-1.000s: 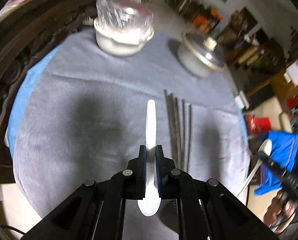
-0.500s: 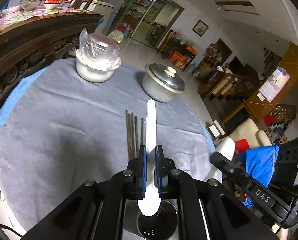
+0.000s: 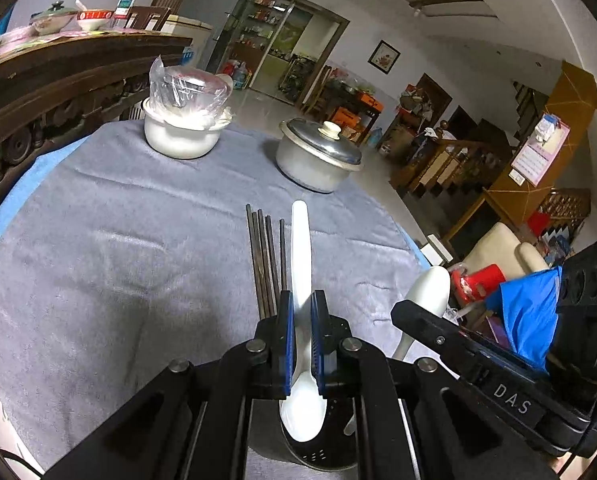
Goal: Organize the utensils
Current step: 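Lower both spoons into the black holder cup and open both tools, then withdraw both open tools from the holder cup toward the chopsticks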
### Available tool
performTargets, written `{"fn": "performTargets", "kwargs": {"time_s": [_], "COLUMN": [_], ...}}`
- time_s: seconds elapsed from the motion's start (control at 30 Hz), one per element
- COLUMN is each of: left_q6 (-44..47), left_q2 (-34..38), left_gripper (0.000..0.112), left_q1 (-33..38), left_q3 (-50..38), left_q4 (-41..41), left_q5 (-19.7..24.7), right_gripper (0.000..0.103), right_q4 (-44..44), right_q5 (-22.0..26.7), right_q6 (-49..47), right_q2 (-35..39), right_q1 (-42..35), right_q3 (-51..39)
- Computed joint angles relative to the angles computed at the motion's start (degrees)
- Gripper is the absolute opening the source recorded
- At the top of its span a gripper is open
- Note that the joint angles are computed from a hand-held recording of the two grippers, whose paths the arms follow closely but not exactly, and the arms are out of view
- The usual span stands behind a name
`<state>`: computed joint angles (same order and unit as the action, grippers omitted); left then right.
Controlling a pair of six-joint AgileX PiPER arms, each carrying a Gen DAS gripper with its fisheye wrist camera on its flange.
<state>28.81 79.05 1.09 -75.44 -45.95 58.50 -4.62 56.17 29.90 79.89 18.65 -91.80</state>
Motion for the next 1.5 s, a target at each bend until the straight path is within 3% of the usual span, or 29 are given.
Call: {"fn": "performTargets", "kwargs": {"time_s": [0.57,1.3,1.37,1.4,1.5], "left_q6": [5.0,7.3,6.7,6.2,7.1], "left_q2": [-2.6,-5.0,-5.4,-5.5,-6.5], "left_gripper": [0.009,0.009,0.014,0.025,0.035], "left_q1": [0.0,3.5,3.5,3.5,6.0], "left_q3": [6.0,7.7,7.4,7.1,7.1], "left_q4": [-1.3,-1.7,-0.9,-0.3,-1.8], "left_q5": [-1.3,4.6,5.1,5.6,7.4], "right_gripper": [0.010,0.011,0.019,0.029,0.054], "right_q4": [-2.4,-0.7,0.2,0.2,-0.1], "right_q5": [-1.0,0.5,1.2,1.3,1.5], "right_q6": [1.6,1.6,1.2,1.2,1.9], "right_q2": [-3.2,-4.8,-4.6,-4.7,-5.9], "right_q1": [2.5,3.9,3.8,3.8,4.1], "right_q3": [4.3,5.5,5.2,5.2,5.6]}}
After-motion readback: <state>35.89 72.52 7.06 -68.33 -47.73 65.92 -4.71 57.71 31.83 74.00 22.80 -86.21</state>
